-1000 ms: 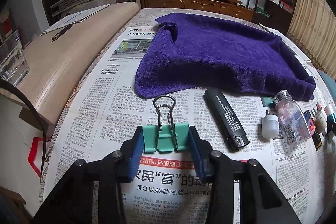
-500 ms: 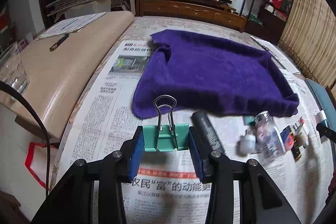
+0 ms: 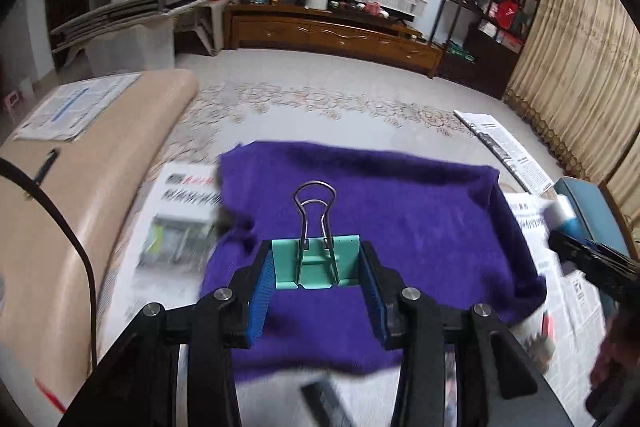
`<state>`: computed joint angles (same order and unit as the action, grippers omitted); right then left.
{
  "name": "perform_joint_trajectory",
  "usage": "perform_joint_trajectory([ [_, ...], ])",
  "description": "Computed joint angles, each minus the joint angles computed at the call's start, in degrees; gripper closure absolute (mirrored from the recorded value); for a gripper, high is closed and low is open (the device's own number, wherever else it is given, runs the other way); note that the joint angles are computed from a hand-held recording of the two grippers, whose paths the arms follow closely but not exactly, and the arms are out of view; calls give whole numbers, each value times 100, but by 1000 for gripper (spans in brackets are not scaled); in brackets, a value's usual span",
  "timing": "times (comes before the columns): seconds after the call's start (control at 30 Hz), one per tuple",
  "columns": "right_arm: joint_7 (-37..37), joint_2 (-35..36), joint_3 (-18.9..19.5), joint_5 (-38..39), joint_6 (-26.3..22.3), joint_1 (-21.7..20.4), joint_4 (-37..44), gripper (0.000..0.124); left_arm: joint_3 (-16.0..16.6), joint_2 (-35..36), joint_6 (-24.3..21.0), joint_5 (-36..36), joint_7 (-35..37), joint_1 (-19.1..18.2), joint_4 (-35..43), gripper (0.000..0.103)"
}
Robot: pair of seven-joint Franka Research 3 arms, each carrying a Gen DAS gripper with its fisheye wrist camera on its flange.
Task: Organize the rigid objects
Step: 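Place the clip on the purple towel with the left gripper while the right places the Vaseline stick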
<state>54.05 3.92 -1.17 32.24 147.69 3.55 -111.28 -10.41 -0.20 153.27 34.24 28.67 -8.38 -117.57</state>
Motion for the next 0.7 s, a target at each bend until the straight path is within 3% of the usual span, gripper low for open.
perform_joint_trajectory([
  [0.2, 463, 1152, 198, -418, -343, 243, 1366, 88, 111, 961, 103, -523, 700, 62, 937, 64],
  [0.33, 838, 1801, 224, -903, -621, 376, 2113, 88, 112, 1589, -202, -974, 1329, 47, 1608, 64],
  [0.4, 1044, 2093, 208, -1135, -813, 432, 2460, 88, 120, 1895, -562, -1145, 1644, 2, 1988, 64],
  [0.57, 1134, 2360, 210, -1523, -1075, 479, 2731, 88, 202, 2340, -1173, -1309, 2067, -120, 2550, 64],
  [0.7, 1080, 2446, 237, -1608, -1218, 447, 2799, 88, 250, 2360, -1283, -1300, 2164, -183, 2594, 64],
])
